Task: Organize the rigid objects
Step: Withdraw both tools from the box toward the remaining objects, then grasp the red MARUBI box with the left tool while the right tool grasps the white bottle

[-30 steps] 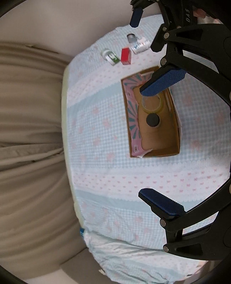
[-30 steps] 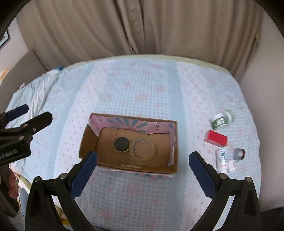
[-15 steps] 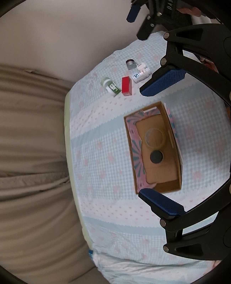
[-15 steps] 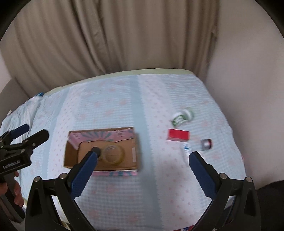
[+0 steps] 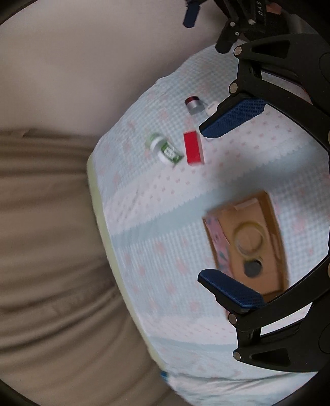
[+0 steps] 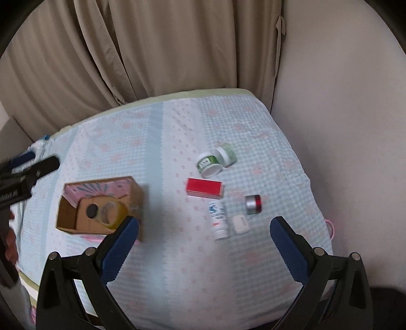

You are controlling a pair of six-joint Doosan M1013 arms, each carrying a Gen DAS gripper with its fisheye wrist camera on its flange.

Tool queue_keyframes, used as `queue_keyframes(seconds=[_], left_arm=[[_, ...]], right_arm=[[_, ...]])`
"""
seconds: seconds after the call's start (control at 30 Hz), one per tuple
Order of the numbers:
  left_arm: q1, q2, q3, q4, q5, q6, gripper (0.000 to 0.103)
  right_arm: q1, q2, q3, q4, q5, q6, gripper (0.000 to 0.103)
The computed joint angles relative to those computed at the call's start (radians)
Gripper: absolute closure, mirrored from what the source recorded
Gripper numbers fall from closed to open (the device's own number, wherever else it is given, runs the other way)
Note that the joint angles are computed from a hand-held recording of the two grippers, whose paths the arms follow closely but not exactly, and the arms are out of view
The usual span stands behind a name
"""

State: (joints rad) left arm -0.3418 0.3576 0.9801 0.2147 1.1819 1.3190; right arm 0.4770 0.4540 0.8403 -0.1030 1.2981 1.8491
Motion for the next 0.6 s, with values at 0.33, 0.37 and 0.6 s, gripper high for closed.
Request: queue_keyframes(seconds=[0.33, 0.37, 0.6], left_arm=[[-0.025, 0.294, -0.325, -0.165, 0.219, 0.403, 0.000], [-0.027, 0.318, -0.345, -0.176, 0.240, 0.452, 0.000], [-0.037, 0.451, -0.438, -0.219, 0.366, 0.709, 0.014]], right_arm=[[-0.089, 0.036, 0.074, 0.095, -0.011, -0.112, 0.001], [-0.096, 0.037, 0.088, 0.107, -0.017, -0.095, 0.001], [-0.097, 0.061, 0.145, 0.115, -0.052, -0.035, 0.009]])
